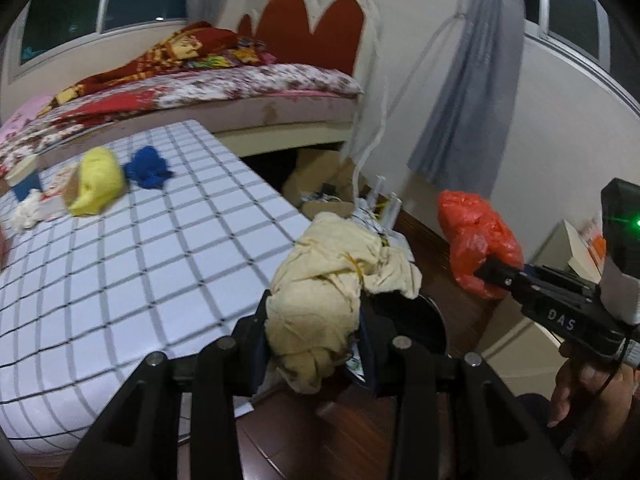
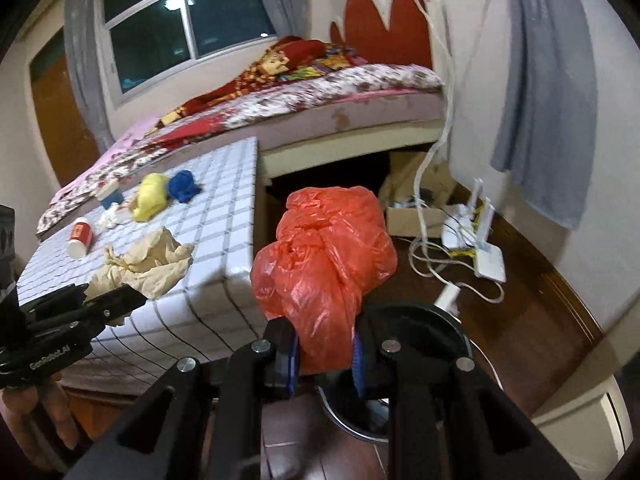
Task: Collect trash
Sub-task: 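Carry beige cloth and red bag to the bin and lower them in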
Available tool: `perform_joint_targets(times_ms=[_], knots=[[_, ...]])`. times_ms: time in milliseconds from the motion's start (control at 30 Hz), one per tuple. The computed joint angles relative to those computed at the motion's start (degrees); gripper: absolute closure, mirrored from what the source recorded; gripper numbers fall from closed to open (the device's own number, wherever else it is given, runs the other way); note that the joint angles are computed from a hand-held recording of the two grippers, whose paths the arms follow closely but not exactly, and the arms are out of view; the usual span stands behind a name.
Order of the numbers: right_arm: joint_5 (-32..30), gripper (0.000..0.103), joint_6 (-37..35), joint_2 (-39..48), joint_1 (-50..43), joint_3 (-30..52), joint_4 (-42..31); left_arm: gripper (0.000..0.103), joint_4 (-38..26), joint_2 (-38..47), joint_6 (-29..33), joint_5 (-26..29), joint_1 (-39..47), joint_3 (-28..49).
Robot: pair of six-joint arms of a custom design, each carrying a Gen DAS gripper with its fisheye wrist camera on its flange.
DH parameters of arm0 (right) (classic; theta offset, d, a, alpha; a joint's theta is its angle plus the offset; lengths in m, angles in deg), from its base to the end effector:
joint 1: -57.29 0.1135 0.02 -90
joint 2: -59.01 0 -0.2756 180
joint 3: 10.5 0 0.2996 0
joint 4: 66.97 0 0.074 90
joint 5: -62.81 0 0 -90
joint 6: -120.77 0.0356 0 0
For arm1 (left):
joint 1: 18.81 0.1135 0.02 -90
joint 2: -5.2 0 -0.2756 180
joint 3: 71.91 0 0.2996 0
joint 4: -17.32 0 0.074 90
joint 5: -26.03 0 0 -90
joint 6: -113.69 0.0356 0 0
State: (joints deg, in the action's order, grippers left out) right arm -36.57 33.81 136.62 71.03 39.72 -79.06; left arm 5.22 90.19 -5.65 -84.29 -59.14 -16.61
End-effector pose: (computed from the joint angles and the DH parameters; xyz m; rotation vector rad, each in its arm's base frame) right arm 0.3008 0.0795 0.1755 -0.2991 2.2516 0.3405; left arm 0.2643 -0.2082 0.1681 0.0359 2.2570 -0.2441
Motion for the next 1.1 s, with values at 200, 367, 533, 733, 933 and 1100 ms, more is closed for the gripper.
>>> perform_joint_targets(times_ms=[200, 367, 533, 733, 933, 1100], knots=[[-0.95, 0.081, -1.64, -0.68, -5.71, -2.58, -0.54, 0.064, 0.29, 7.15, -0.34, 2.24, -3.04, 5.41], [-2.05, 0.081, -2.77, 0.52, -9.64, -3.57, -0.02, 0.064, 0.98, 13.90, -2.60, 4.20, -4.45, 9.87], [-3.30, 0.081, -4.09, 5.69, -12.81, -3.06, 1.98, 0.064, 0.85, 20.92, -3.02, 6.35, -4.43, 14.66], [-3.10, 0.081, -5.81, 19.59, -13.50, 2.84, 4.33, 0.064, 1.36, 28.41, -4.92, 10.91, -1.96, 19.38], [-3.76, 0.081, -7.76, 28.56, -13.62, 7.56, 4.16, 0.062, -1.07, 34.02, -4.53, 12.82, -1.40, 24.20], [-5.24, 0.045, -10.33, 37.04, -13.72, 13.51, 1.19, 0.025, -2.80, 38.36, -4.61, 14.37, -0.91, 27.91]])
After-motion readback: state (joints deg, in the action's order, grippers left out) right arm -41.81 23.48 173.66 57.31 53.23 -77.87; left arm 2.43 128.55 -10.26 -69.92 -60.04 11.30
